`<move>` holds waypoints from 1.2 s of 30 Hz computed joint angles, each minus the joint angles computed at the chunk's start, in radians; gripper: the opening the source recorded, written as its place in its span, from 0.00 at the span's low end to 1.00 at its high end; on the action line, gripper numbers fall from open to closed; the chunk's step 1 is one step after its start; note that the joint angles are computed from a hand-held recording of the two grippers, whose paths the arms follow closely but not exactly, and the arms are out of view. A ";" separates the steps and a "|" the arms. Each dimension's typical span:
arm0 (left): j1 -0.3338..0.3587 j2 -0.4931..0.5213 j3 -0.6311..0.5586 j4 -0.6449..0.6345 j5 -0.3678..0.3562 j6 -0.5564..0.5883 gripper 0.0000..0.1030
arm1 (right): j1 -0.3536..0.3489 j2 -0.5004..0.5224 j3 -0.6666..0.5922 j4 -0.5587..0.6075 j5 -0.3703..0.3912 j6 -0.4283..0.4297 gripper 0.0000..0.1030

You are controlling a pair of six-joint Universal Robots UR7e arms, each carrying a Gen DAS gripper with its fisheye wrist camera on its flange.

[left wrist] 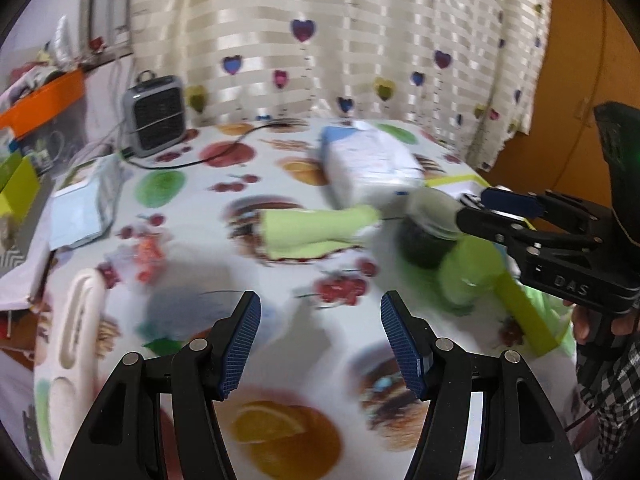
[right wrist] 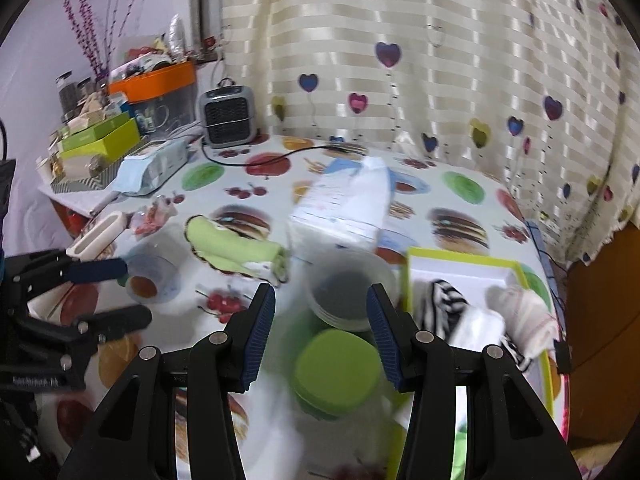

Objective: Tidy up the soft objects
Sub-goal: 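Withdraw both tools from the tray back over the table, then grasp the clear plastic bag with the left gripper while the right grasps the green rolled towel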

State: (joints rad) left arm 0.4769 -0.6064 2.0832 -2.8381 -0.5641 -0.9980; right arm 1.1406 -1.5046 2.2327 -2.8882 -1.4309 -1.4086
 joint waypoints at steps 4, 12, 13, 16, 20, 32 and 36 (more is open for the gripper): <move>0.012 -0.047 0.042 0.031 0.022 -0.042 0.61 | 0.035 0.033 0.008 -0.014 -0.029 -0.024 0.47; 0.050 -0.132 0.112 0.111 0.048 -0.153 0.61 | 0.103 0.112 0.021 -0.067 -0.099 -0.078 0.47; 0.058 -0.138 0.121 0.091 0.044 -0.153 0.61 | 0.110 0.122 0.020 -0.066 -0.107 -0.082 0.47; 0.084 -0.164 0.137 0.095 0.037 -0.178 0.61 | 0.129 0.150 0.019 -0.076 -0.132 -0.098 0.47; 0.097 -0.179 0.143 0.090 0.048 -0.167 0.61 | 0.148 0.186 0.006 -0.083 -0.159 -0.096 0.47; 0.175 -0.195 0.102 0.186 0.053 -0.191 0.61 | 0.193 0.298 0.013 -0.264 -0.252 -0.197 0.47; 0.195 -0.189 0.069 0.264 0.062 -0.207 0.61 | 0.198 0.324 0.017 -0.320 -0.269 -0.229 0.47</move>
